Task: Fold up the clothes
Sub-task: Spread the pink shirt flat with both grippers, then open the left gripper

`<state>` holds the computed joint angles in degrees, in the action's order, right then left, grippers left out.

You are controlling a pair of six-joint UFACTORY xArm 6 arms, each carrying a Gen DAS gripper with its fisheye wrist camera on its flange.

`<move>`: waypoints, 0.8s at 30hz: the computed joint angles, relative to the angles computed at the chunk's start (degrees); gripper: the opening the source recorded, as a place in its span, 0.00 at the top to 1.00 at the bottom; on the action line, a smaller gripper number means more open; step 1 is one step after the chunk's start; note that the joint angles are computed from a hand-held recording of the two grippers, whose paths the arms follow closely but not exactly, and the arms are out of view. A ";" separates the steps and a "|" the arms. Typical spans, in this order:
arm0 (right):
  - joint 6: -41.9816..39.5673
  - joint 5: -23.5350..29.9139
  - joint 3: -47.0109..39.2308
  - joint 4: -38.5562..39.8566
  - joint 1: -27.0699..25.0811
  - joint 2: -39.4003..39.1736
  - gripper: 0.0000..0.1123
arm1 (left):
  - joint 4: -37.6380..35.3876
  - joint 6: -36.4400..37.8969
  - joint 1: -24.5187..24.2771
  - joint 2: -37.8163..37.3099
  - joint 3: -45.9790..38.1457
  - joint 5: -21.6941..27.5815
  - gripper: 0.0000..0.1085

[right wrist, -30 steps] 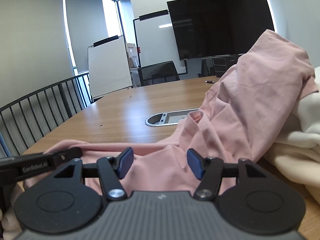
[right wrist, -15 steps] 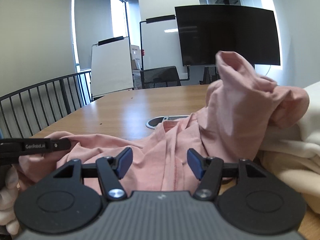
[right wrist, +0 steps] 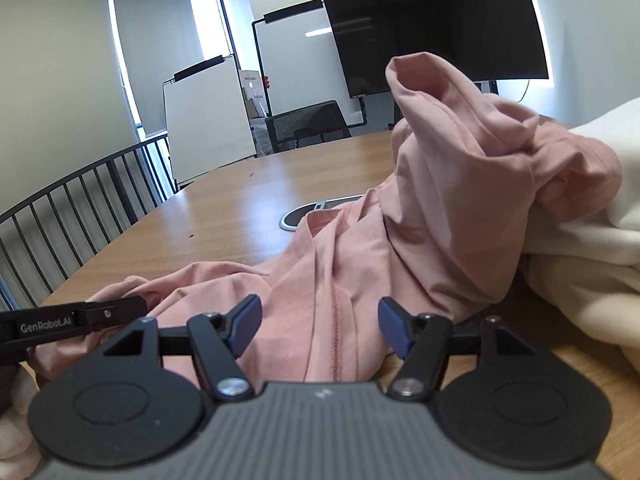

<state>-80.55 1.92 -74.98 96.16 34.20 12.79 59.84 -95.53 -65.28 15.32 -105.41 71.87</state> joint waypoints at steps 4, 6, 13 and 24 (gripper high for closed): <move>3.60 0.06 -0.35 -2.56 -0.21 0.88 0.38 | -0.54 0.56 0.17 0.10 -0.02 -0.45 0.78; 7.57 0.39 -0.35 -5.66 -0.59 1.39 0.38 | -0.55 1.17 0.16 0.21 -0.04 -0.64 0.70; 17.98 2.85 -1.14 -12.86 -2.05 3.11 0.38 | 0.85 2.21 -0.21 1.29 -0.88 0.23 0.61; 19.06 4.43 -1.60 -12.59 -2.45 3.55 0.37 | 0.14 2.57 0.07 1.81 -1.51 0.33 0.52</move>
